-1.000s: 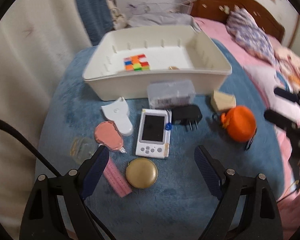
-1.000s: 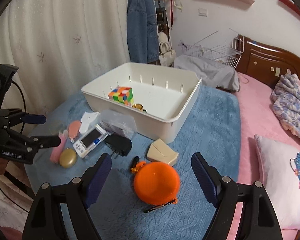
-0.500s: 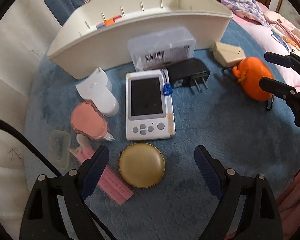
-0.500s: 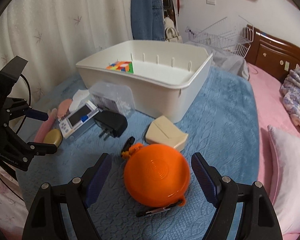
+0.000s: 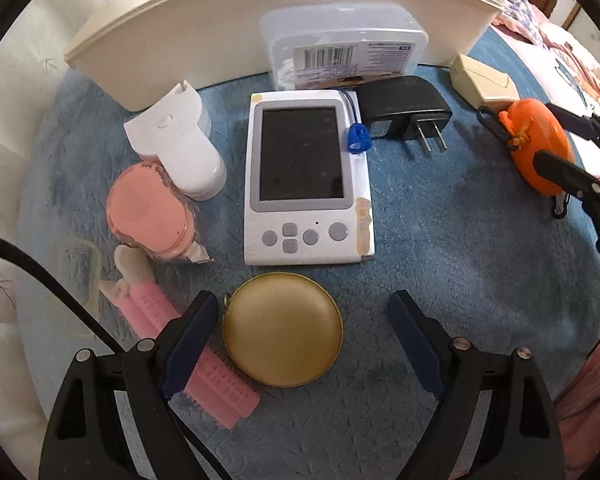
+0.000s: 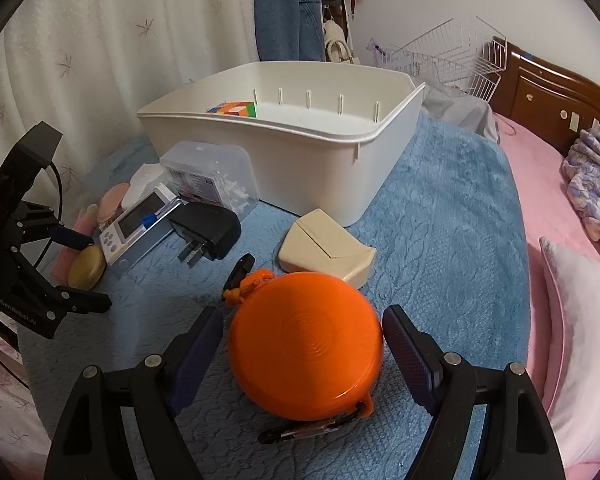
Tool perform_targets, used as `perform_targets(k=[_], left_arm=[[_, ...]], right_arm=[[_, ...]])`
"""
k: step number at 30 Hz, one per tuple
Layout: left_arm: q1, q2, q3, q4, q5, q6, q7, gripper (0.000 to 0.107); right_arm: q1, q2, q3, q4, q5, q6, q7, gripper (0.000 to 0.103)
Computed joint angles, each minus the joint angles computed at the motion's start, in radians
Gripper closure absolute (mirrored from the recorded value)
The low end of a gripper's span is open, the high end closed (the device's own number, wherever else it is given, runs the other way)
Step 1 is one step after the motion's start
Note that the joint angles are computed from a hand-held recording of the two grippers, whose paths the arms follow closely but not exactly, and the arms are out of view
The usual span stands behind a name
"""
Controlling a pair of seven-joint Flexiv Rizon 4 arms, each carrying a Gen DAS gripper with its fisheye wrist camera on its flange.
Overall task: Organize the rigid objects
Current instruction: 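Grasp the gold compact with the left tool while the right tool grasps the orange tape measure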
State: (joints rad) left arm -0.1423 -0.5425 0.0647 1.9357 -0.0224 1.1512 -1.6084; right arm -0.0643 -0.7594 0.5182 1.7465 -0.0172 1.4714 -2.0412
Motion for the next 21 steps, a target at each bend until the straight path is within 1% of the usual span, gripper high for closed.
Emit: perform_targets(k=[6, 13, 16, 17, 19, 21], left_arm=[[0.027, 0.012, -0.027, 0.023, -0.031, -0.006, 0.042, 0.020], [0.027, 0.014, -0.021, 0.013, -0.045, -0.047, 0.038, 0.025], [0.025, 0.018, -0.019, 0.010, -0.048, -0.065, 0.027, 0.029], [0.020, 0.005, -0.016, -0.021, -0.046, -0.085, 0.019, 0.032], [0.024, 0.007, -0.017, -0.041, -0.047, -0.114, 0.016, 0.035], [0.025, 0.012, -0.015, -0.051, -0.045, -0.135, 0.010, 0.042]], right_arm=[[0.031, -0.006, -0.037, -0.017, -0.001, -0.031, 0.023, 0.020], [0.069, -0.003, -0.079, -0.020, -0.002, -0.054, 0.041, 0.020], [0.079, -0.001, -0.091, -0.022, 0.003, -0.064, 0.053, 0.020], [0.084, -0.001, -0.096, -0.023, 0.006, -0.065, 0.059, 0.020], [0.094, 0.001, -0.107, -0.023, 0.005, -0.063, 0.067, 0.020], [0.108, 0.003, -0.124, -0.019, -0.001, -0.056, 0.076, 0.021]])
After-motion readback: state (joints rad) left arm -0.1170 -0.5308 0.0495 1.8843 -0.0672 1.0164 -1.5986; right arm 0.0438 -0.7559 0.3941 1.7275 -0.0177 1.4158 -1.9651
